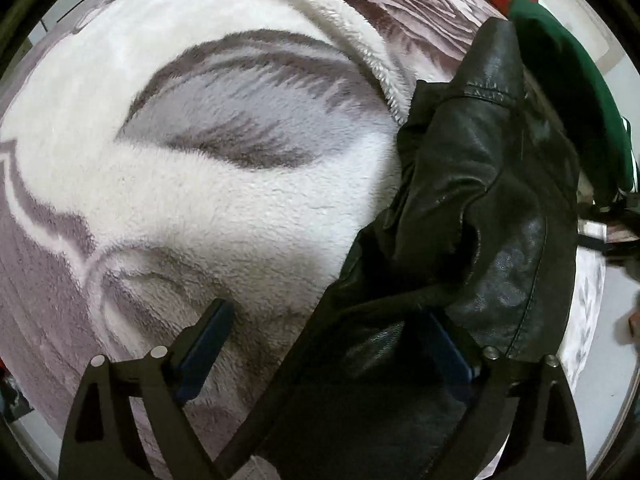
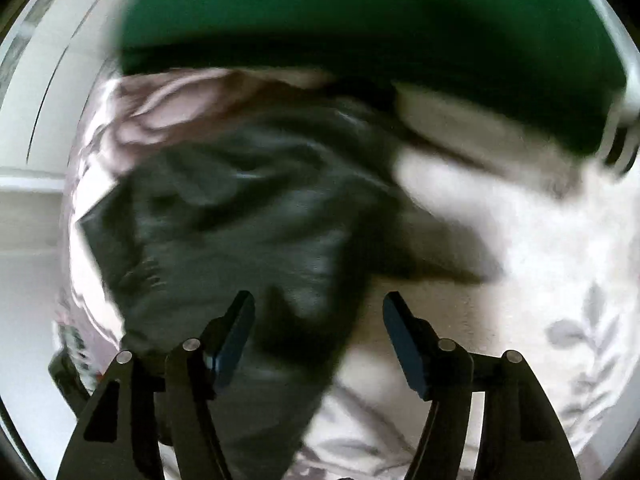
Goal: Fold large clothes
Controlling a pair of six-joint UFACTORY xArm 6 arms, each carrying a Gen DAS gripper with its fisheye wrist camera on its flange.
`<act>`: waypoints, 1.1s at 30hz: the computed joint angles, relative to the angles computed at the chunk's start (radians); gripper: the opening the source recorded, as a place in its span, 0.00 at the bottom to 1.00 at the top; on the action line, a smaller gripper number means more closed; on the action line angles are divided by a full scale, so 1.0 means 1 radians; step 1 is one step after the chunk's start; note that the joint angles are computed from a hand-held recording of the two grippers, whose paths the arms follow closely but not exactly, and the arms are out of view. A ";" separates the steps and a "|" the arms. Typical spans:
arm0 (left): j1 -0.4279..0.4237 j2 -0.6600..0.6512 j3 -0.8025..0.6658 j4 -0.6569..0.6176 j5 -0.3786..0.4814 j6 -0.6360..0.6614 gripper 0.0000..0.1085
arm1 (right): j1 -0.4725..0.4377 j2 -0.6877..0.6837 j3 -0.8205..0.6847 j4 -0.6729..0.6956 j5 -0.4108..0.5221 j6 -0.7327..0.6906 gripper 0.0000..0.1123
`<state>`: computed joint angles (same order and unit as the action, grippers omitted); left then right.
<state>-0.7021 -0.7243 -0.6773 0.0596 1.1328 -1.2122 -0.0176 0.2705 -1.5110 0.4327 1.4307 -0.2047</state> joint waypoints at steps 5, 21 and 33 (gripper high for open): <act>0.006 0.005 -0.024 0.001 0.036 0.041 0.88 | -0.059 0.094 0.054 0.322 0.008 -0.079 0.61; -0.209 0.034 -0.269 0.105 0.296 -0.042 0.88 | -0.630 -0.436 0.440 0.023 0.090 0.159 0.29; -0.316 0.164 -0.249 0.075 0.280 -0.202 0.88 | -0.628 -0.544 0.362 -0.228 0.168 -0.062 0.51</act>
